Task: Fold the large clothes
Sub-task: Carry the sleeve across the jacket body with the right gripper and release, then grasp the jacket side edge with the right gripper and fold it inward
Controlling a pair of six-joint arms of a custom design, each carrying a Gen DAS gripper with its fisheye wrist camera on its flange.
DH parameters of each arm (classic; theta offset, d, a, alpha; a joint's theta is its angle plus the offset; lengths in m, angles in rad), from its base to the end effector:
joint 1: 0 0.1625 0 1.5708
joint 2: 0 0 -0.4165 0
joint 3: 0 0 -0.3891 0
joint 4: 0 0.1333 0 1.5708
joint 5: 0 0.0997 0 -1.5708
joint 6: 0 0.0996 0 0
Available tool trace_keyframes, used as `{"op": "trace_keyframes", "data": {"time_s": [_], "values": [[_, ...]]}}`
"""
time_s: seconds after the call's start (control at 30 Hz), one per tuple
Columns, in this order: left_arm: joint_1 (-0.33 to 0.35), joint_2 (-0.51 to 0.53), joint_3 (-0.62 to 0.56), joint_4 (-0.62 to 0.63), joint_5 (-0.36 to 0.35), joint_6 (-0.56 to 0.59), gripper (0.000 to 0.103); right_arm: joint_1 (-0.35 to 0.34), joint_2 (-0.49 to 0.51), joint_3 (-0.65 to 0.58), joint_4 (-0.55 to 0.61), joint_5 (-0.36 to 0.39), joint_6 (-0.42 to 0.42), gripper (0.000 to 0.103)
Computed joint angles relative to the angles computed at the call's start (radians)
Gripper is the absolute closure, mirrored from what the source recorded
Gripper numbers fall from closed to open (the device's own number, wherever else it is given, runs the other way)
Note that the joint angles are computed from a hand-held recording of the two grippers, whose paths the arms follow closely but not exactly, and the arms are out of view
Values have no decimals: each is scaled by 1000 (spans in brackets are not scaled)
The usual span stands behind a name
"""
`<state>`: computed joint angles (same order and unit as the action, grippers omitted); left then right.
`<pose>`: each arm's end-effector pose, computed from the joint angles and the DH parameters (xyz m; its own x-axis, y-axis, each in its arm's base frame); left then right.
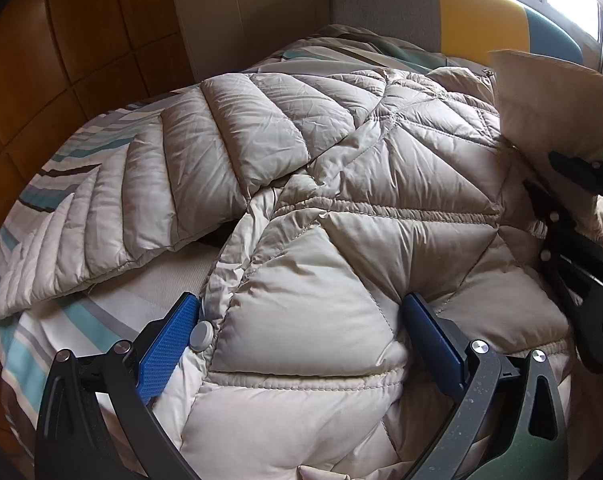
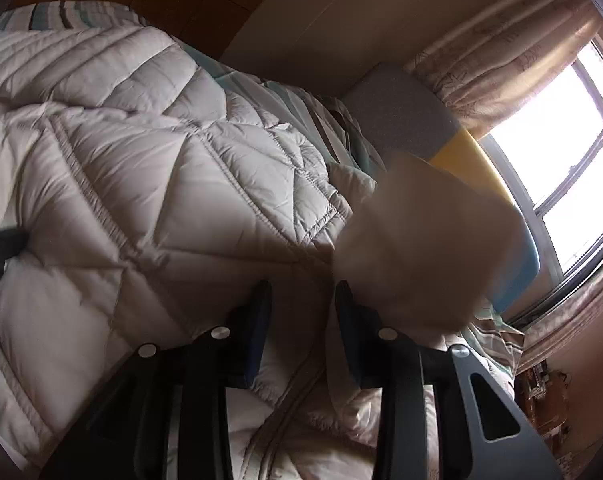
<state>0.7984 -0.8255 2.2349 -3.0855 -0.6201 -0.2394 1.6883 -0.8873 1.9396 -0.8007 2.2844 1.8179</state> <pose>-0.1607 -0.4721 0.0375 -0.6269 0.1656 -0.7613 0.5613 0.7736 -0.2940 0.1267 -0.4925 0.0322 -0.1735 -0.1074 0.9790 -0.8072 0.5850 -0.0789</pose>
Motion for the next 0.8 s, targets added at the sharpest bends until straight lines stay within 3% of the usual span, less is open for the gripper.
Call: {"op": "trace_keyframes", "data": {"time_s": [0.07,0.17,0.23,0.33,0.4,0.5,0.57,0.6,0.7,0.8], "values": [[-2,3,-2,2,3,-2,3,-1,-33,15,59,-33,80,53],[-5,-4,0,17,8,-8,3,3,-105,35,193,-95,233,52],[-15,-18,-4,72,16,-35,3,-4,-177,70,296,-178,340,52],[-33,-52,-11,173,20,-106,3,-58,-327,145,466,-390,500,52],[-53,-74,-12,196,4,-139,3,-81,-421,220,443,-460,539,47],[-104,-70,-16,121,-16,-112,3,-124,-550,286,368,-402,650,45],[-142,-32,-40,48,-35,-45,3,-147,-600,291,334,-290,735,46],[-151,-13,-54,25,-48,-15,3,-168,-618,277,342,-237,794,47],[-159,74,-144,21,-92,68,3,-227,-625,198,456,-170,946,59],[-139,176,-260,34,-111,139,3,-269,-606,121,526,-150,978,64]]}}
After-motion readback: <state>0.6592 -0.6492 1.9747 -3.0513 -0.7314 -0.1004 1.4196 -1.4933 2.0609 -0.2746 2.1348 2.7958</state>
